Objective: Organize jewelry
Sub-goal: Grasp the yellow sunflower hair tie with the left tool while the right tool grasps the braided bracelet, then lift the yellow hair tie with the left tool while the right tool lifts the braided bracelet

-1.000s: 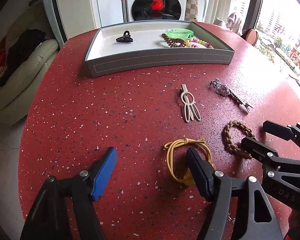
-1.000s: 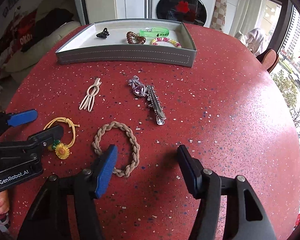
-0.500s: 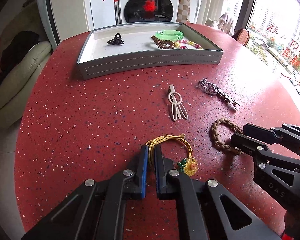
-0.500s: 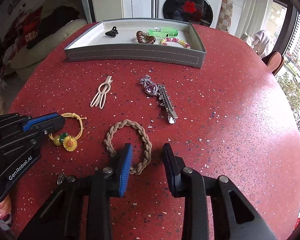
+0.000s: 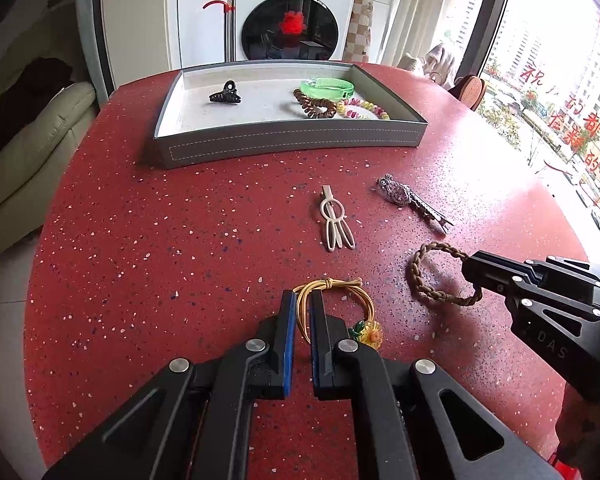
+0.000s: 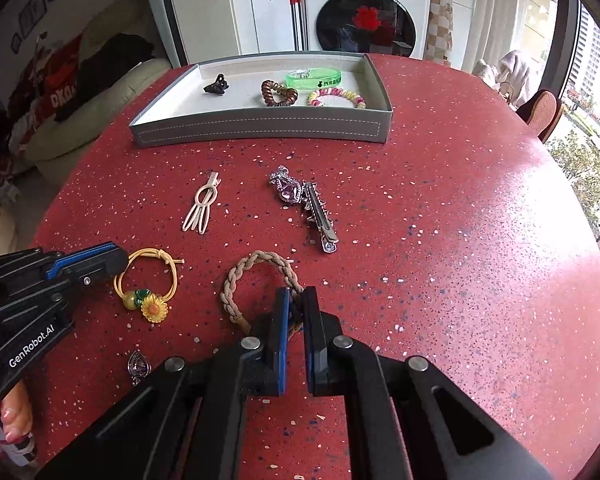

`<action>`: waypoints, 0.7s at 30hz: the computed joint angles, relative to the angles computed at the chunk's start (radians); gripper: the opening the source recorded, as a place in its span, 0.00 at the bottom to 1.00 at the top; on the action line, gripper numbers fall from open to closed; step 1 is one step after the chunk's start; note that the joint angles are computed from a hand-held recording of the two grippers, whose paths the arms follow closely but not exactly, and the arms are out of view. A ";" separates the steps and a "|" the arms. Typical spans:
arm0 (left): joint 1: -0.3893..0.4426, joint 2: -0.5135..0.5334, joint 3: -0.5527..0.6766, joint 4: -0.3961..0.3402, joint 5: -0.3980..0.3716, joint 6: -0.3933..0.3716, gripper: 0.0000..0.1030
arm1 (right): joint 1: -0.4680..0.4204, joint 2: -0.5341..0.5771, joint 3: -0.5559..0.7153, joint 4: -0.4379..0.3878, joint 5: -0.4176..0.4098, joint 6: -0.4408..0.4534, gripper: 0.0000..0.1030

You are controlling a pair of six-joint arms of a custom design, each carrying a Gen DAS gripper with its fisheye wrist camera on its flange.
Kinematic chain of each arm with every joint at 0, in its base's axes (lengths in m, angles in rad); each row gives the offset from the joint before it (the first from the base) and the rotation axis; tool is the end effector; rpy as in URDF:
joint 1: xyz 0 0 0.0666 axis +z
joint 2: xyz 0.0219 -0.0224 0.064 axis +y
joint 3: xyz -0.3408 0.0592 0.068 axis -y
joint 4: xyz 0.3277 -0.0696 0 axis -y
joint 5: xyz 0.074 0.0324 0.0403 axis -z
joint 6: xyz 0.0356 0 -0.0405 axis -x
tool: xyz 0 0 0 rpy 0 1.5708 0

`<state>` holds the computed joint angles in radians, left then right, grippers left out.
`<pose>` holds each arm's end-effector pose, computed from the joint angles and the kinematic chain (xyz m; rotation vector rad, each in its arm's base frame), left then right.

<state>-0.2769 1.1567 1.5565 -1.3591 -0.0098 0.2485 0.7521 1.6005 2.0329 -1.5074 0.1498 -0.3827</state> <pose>0.2998 -0.0852 0.5077 0.0322 2.5414 -0.1963 0.3320 0.3028 0.5104 -0.4353 2.6028 0.1919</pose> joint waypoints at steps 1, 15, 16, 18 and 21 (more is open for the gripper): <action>0.005 0.000 0.003 -0.003 0.011 0.004 0.24 | -0.003 -0.003 -0.002 0.003 -0.001 -0.003 0.07; -0.034 -0.024 -0.020 -0.029 -0.055 0.087 0.25 | -0.029 -0.047 -0.059 0.049 -0.051 -0.034 0.07; -0.032 -0.026 -0.024 -0.029 -0.054 0.094 0.25 | -0.029 -0.051 -0.063 0.052 -0.052 -0.037 0.07; -0.031 -0.031 -0.031 -0.028 -0.054 0.105 0.25 | -0.031 -0.056 -0.071 0.055 -0.055 -0.039 0.07; -0.030 -0.030 -0.028 -0.037 -0.065 0.124 1.00 | -0.033 -0.064 -0.083 0.061 -0.058 -0.042 0.07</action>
